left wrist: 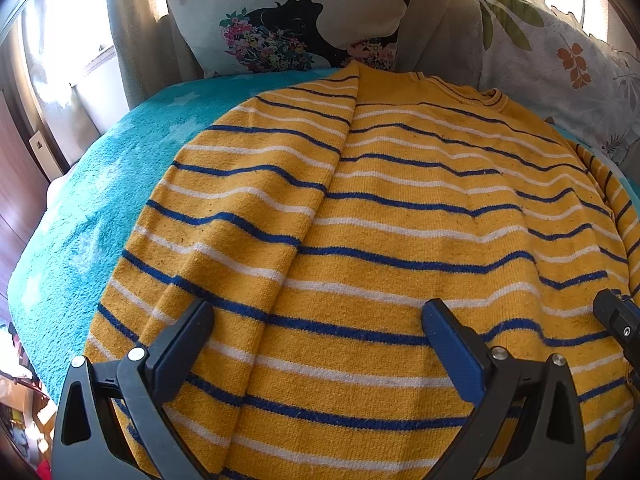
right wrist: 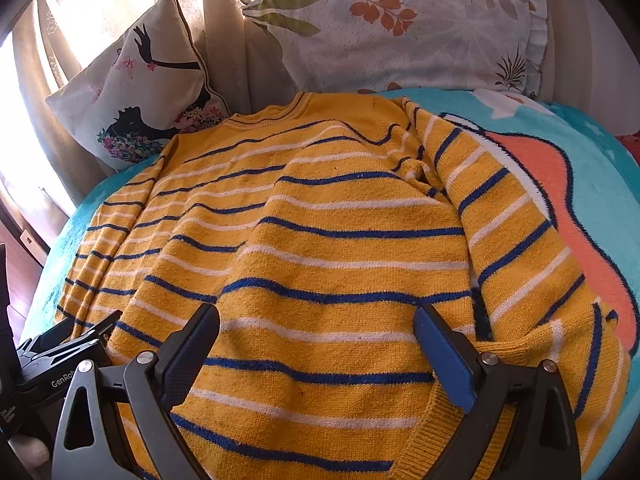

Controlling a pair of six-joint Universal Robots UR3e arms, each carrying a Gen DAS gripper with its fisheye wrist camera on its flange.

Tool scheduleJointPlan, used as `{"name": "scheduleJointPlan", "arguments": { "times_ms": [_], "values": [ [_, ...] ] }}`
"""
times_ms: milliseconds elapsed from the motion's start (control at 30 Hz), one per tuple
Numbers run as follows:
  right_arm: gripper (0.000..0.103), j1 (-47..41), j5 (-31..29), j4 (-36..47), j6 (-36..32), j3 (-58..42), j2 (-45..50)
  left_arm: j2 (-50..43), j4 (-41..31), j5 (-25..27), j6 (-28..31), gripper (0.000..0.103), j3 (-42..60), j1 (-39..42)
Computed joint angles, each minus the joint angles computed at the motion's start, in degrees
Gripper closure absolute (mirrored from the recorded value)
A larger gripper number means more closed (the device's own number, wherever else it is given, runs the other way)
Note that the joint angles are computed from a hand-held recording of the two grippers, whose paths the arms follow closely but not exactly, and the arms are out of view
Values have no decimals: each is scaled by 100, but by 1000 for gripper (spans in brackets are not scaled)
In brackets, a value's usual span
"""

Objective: Fold small clothes

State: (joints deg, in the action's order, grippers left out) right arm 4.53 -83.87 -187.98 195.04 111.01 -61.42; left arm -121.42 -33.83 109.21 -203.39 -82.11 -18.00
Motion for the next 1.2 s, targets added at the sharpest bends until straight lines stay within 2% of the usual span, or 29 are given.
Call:
{"name": "scheduleJointPlan", "arguments": {
  "times_ms": [67, 200, 300, 467, 600, 667, 800, 867, 1033, 1100, 1133, 1167, 1200],
  "values": [
    [3, 3, -6, -1, -11, 0, -9, 68, 123, -6, 6, 0, -120, 2],
    [5, -126, 283, -602, -102, 449, -164, 483, 377, -7, -67, 16, -598, 28],
    [10, -200, 337, -1238, -165, 1055, -472, 957, 595, -105, -5, 16, -980, 35],
    [13, -825, 761, -2057, -410, 2264, -1460, 1467, 1090, 433, 239, 15, -1281, -240],
    [15, -1695, 766, -1386, -813, 3035, -2652, 1680, 1142, 165, 336, 14, -1427, -111],
    [25, -2243, 996, -759, -1151, 3311, -3159, 1698, 1141, 14, 300, 14, -1471, -49],
    [27, -2875, 1540, -58, -1789, 3842, -3626, 1623, 1149, -105, 262, 14, -1467, -69],
    [27, -2937, 1744, -113, -1928, 4068, -3581, 1567, 1123, -134, 267, 14, -1417, -103],
    [27, -1838, 771, -1449, -1778, 4008, -2536, 1470, 1015, -182, 305, 14, -1298, -168],
    [27, -1225, 29, -1701, -1781, 3656, -1981, 1446, 1011, -144, 288, 14, -1274, -190],
    [40, -1074, -200, -1779, -1808, 3521, -1754, 1440, 1012, -138, 282, 14, -1268, -198],
    [77, -1087, -224, -1782, -1847, 3454, -1673, 1440, 995, -141, 282, 14, -1262, -198],
    [90, -1210, -164, -1619, -1852, 3437, -1792, 1452, 968, -148, 284, 14, -1259, -187]
  ]
}}
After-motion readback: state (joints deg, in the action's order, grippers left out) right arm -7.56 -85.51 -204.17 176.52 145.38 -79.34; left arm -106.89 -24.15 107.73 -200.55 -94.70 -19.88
